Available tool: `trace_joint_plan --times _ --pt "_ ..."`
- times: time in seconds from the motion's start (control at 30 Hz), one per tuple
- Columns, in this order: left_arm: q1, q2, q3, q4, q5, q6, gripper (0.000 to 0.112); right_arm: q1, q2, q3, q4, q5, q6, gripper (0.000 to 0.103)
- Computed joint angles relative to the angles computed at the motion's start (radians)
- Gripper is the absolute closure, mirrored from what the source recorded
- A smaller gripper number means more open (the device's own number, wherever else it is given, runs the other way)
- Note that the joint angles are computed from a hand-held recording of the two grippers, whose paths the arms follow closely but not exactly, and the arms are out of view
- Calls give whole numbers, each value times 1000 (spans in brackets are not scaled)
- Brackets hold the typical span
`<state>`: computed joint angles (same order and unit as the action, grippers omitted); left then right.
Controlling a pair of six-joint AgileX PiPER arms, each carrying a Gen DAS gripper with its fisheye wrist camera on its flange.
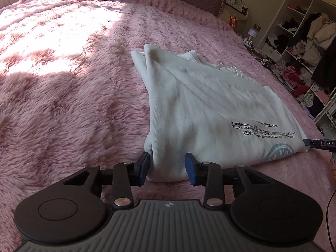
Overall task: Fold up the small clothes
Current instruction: 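Lower the folded sweatshirt onto the bed and open both tools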
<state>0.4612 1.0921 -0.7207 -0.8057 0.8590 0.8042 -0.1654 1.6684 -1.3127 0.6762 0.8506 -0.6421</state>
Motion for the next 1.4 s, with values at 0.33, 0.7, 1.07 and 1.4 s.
trace_joint_plan --times 0.33,0.7,1.07,1.4 --pt "-83 -57 -27 172 -44 -175 106 58 -19 -32 -194 -34 114 101" --pt "-118 -90 -91 265 -11 -261 109 29 -94 -34 -184 -4 63 102" --pt "-151 -41 -55 441 -36 -308 112 44 -45 -1 -255 -31 107 102" --pt "75 -121 -121 113 102 -145 110 71 -142 71 -306 -146 138 68"
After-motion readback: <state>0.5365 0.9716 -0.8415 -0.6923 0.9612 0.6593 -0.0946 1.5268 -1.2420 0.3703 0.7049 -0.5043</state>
